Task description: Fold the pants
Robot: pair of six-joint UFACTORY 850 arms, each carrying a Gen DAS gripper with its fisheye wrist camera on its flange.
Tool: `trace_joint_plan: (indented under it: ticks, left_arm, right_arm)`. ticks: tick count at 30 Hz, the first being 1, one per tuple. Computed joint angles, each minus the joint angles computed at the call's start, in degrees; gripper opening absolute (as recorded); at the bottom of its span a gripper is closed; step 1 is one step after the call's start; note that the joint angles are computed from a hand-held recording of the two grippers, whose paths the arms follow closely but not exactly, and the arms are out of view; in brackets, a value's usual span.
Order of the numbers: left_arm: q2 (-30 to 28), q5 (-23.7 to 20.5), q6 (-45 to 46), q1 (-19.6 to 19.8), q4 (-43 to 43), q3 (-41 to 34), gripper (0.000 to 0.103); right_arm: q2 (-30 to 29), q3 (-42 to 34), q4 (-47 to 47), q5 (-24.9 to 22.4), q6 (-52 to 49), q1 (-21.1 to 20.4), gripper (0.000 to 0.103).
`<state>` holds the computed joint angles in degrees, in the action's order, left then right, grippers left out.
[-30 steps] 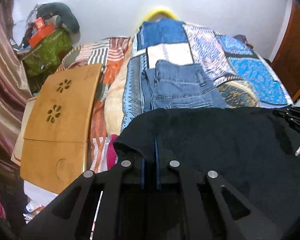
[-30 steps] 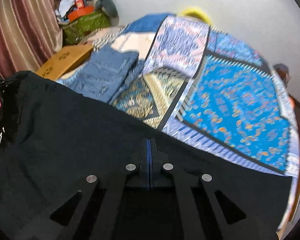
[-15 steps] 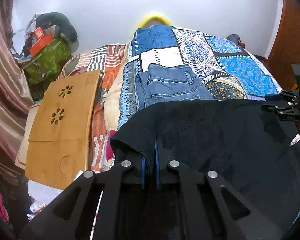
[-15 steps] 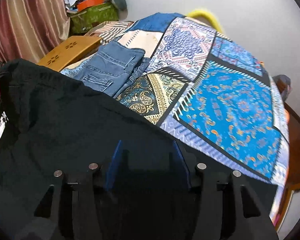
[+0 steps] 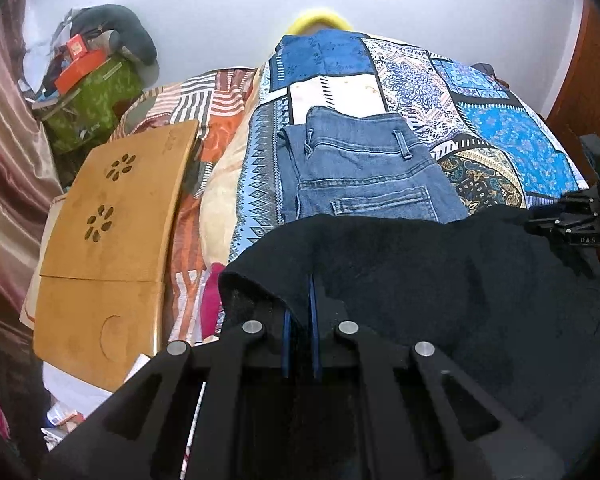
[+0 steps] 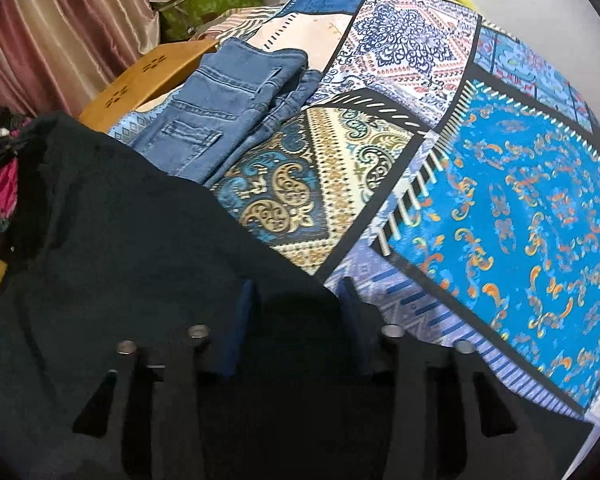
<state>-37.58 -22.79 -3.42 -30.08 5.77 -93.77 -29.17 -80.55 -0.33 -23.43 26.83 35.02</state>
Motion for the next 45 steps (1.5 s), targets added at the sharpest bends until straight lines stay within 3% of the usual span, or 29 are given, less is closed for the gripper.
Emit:
trace_joint_plan:
  ticks: [1,2,8,16,23,31,39,43,45]
  left_arm:
    - [0.1,0.1,-0.2,-0.1,0.2,0.1,0.007]
    - [0.3,0.2,-0.4,-0.2,0.4,0.3,0.007]
    - [4.1,0.8,0.2,-0.3,-0.2,3.2,0.007]
    - [13.1,3.1,2.0,0.1,-3.5,11.2,0.007]
    - [21.5,5.0,-0.3,0.4,-1.9,20.3,0.007]
    - [32.5,6.5,1.0,1.4,-3.3,32.8,0.007]
    - [40.6,10.4,13.3,2.3,-12.6,44.9,0.007]
    - [42.2,12.0,18.6,2.7,-18.5,49.4,0.007]
    - [41.7,10.8,21.4,3.2,-22.7,50.6,0.007]
  right_arm:
    - [0.0,-0.1,0.4,0.0,0.1,0.2,0.01]
    - [0.0,-0.3,-1.7,0.0,2.4,0.9,0.008]
    - [0.8,-0.5,-25.2,-3.4,25.9,4.8,0.005]
    - [11.4,6.2,-46.4,-6.6,50.9,9.8,0.005]
    - [18.2,10.1,-55.5,-12.4,64.6,17.1,0.005]
    - [20.5,13.5,-63.9,-16.2,81.9,27.0,0.005]
    - [19.7,16.2,-66.6,-18.0,92.8,33.5,0.005]
    - [18.5,16.6,-65.7,-17.7,95.3,35.6,0.005]
    - [18.0,16.8,-65.3,-17.3,96.2,36.2,0.005]
